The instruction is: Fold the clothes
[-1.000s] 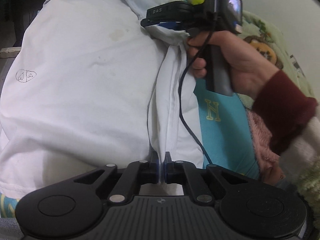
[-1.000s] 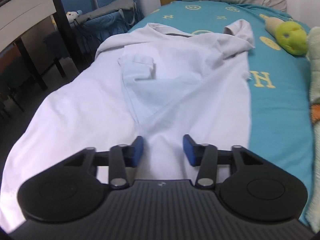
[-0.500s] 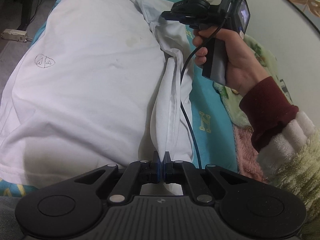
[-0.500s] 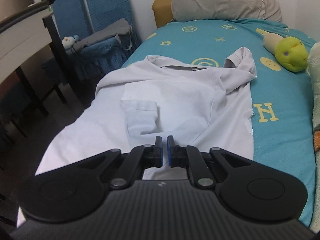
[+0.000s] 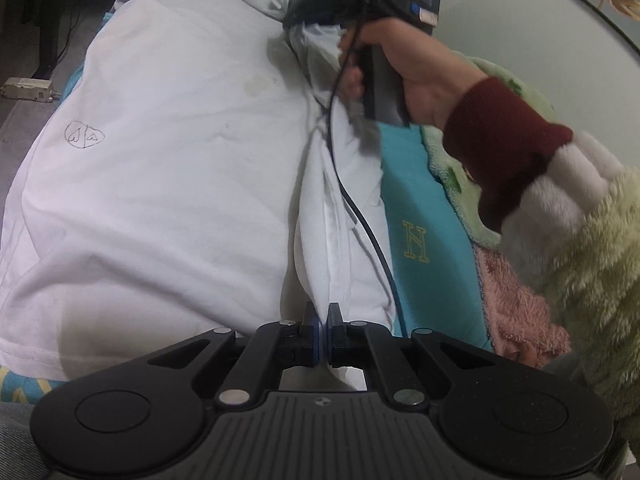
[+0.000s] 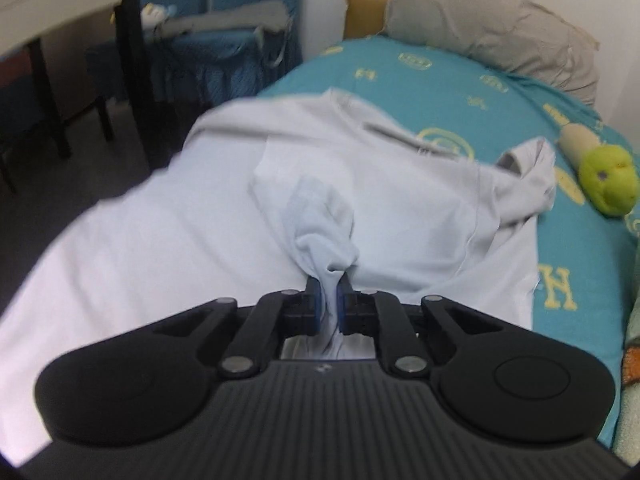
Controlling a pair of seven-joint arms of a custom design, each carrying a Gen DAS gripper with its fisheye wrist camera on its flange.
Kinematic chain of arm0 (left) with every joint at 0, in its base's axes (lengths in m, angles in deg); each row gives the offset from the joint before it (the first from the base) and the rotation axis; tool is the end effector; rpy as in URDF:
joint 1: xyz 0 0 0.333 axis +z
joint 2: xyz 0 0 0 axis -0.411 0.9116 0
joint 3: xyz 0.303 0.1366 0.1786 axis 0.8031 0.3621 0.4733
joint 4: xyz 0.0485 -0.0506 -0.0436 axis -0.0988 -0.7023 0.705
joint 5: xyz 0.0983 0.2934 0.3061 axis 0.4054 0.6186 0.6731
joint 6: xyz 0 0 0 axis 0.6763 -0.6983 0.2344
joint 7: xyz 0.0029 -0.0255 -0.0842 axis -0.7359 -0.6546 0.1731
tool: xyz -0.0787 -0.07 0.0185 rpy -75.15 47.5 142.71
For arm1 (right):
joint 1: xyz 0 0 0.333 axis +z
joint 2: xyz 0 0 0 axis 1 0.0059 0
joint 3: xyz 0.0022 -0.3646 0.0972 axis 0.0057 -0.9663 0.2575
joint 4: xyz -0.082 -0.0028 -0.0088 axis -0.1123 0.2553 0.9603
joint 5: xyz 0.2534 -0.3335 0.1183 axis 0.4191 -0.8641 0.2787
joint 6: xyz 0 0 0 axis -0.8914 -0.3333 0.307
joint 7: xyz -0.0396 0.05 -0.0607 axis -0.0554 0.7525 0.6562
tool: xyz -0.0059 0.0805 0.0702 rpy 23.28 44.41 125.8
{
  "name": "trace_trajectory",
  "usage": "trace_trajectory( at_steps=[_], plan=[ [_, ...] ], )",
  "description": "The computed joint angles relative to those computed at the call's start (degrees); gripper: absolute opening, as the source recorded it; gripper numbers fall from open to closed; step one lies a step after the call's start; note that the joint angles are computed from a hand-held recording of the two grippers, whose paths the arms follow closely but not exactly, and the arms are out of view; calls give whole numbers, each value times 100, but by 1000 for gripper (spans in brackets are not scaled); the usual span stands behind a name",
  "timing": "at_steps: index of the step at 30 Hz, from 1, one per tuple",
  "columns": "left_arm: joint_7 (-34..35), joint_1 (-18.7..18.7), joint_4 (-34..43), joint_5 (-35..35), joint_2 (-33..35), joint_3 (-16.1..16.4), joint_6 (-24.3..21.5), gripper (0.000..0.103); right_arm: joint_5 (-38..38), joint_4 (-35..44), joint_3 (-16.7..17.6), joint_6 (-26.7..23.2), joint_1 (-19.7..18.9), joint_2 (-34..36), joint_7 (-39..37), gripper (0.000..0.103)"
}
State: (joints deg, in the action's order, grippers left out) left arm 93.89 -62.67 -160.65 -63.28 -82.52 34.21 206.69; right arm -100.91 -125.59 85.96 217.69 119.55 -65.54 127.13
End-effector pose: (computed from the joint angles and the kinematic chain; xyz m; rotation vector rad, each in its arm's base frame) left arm 0.2633 -0.4438 0.6151 1.9884 -2.0099 1.0591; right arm 0.5913 0.3924 0.6049 -1.9190 1.3708 -0.6493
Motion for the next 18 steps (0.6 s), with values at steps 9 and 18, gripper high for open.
trace_trajectory(
  at_steps=[9,18],
  plan=[
    [-77,87,184,82,250,-80,-260,8,-266,390,-170,19,126,385,524,11],
    [-1088,722,299,1575,62,-660,-307,87,-604,-347,-406,903,194,-166,1189,103]
  ],
)
